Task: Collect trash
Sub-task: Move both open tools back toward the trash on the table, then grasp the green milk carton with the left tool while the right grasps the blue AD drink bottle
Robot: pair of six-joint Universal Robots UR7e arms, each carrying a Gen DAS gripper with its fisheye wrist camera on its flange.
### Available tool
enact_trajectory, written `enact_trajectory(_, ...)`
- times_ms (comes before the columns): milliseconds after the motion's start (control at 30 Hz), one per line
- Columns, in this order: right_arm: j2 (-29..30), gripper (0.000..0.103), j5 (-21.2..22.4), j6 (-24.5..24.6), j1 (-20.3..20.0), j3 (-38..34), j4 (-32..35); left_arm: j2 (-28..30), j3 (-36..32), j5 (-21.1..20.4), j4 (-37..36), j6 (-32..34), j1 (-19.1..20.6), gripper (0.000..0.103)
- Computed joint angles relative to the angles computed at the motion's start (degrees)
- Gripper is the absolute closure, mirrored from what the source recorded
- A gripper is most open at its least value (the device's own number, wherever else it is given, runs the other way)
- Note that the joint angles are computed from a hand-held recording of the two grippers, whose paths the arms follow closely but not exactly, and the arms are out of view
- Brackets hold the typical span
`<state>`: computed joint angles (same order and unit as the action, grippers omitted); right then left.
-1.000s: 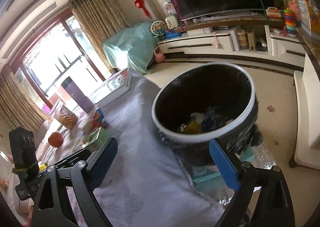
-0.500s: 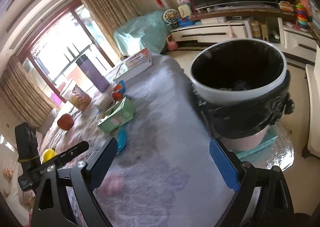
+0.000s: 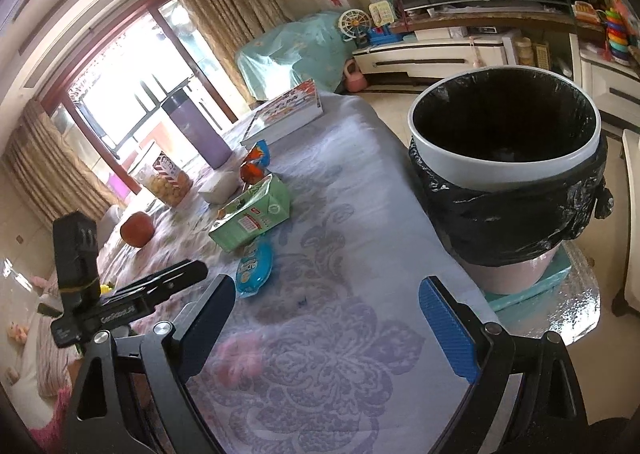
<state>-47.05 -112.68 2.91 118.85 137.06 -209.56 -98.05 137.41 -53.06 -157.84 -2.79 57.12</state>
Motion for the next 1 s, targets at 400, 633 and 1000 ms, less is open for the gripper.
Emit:
enact_trajectory(400,-0.02,0.009,-0.31,0.33,-1.59,-0.29,0.71,10.90,-7.38,-4.03,-4.75,14.40,5.48,0.029)
enact_trajectory(633,0.19,0.009,-0.64,0.01,-1.48,-0.62,0.47,11.35,-4.65,-1.26,-9.35,14.79,3.38,0.047)
enact_trajectory(1000,3.99,0.009,1.73,-2.51,0.98,-4.42,4.39,-4.40,6.63,10.92,-4.42,-4.51,-3.17,0.048)
